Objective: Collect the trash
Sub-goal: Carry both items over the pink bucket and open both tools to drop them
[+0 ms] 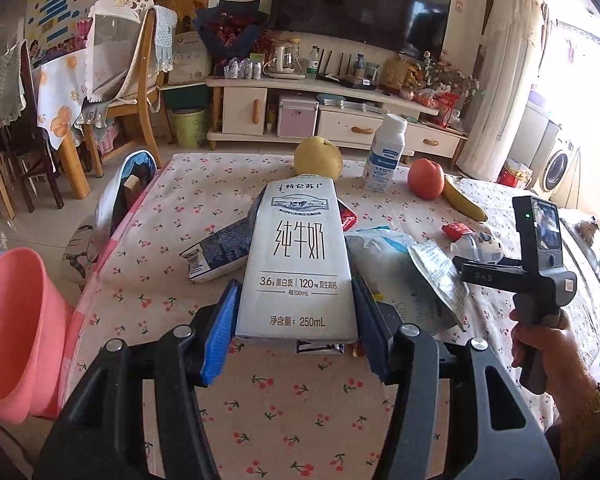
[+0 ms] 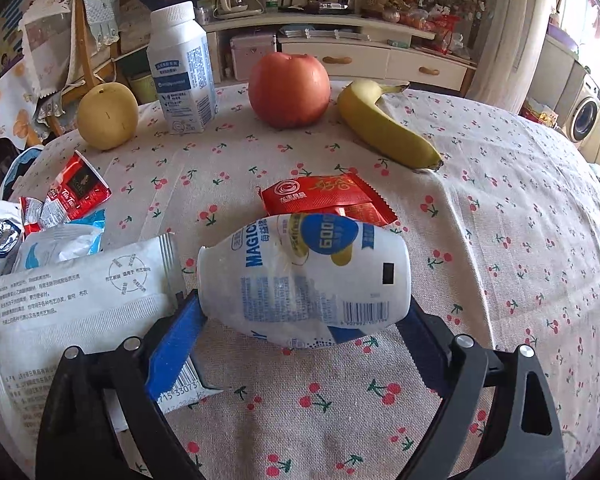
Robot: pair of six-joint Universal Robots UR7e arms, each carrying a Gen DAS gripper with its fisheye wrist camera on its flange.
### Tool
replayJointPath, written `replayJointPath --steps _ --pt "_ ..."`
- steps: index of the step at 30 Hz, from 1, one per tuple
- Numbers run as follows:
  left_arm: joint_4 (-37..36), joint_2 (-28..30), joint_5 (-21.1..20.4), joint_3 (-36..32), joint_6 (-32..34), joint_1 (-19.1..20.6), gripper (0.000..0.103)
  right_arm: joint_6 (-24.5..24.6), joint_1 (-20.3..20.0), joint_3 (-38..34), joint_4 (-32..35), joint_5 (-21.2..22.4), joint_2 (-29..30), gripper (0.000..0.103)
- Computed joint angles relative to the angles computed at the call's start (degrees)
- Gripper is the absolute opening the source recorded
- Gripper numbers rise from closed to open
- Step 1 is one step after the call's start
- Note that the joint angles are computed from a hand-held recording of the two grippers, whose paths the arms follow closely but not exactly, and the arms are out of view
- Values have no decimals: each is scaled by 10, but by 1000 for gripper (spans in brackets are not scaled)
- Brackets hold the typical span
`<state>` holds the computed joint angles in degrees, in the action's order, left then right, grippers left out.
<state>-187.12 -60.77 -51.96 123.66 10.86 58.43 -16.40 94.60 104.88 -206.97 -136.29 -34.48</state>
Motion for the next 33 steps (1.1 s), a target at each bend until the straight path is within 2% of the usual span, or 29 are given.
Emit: replayJointPath --steps 4,8,11,14,16,19,23,26,28,33 --pt "-5 -13 -8 2 10 15 57 14 10 26 -37 1 -12 92" --pt "2 -35 -25 4 6 30 57 36 29 65 -77 23 -38 92" --pt "-1 -56 -34 8 0 38 57 42 57 80 -100 46 -48 92" --pt "-12 -77 -31 12 -6 43 57 39 95 71 -94 68 -41 92" --pt "-19 -90 -20 12 -15 47 57 50 121 55 -66 100 -31 92" --pt "-53 -101 28 12 -17 50 57 48 164 9 -5 142 -2 92" --pt "-84 -111 114 -3 -33 64 57 46 211 -82 97 209 58 92" --pt "-95 -109 187 -29 -46 84 57 19 239 -169 173 241 116 92" --pt "-78 -112 216 -47 -65 103 57 1 254 -232 229 254 156 92" --pt "38 -148 225 -78 -173 157 57 -40 276 -365 337 260 248 92"
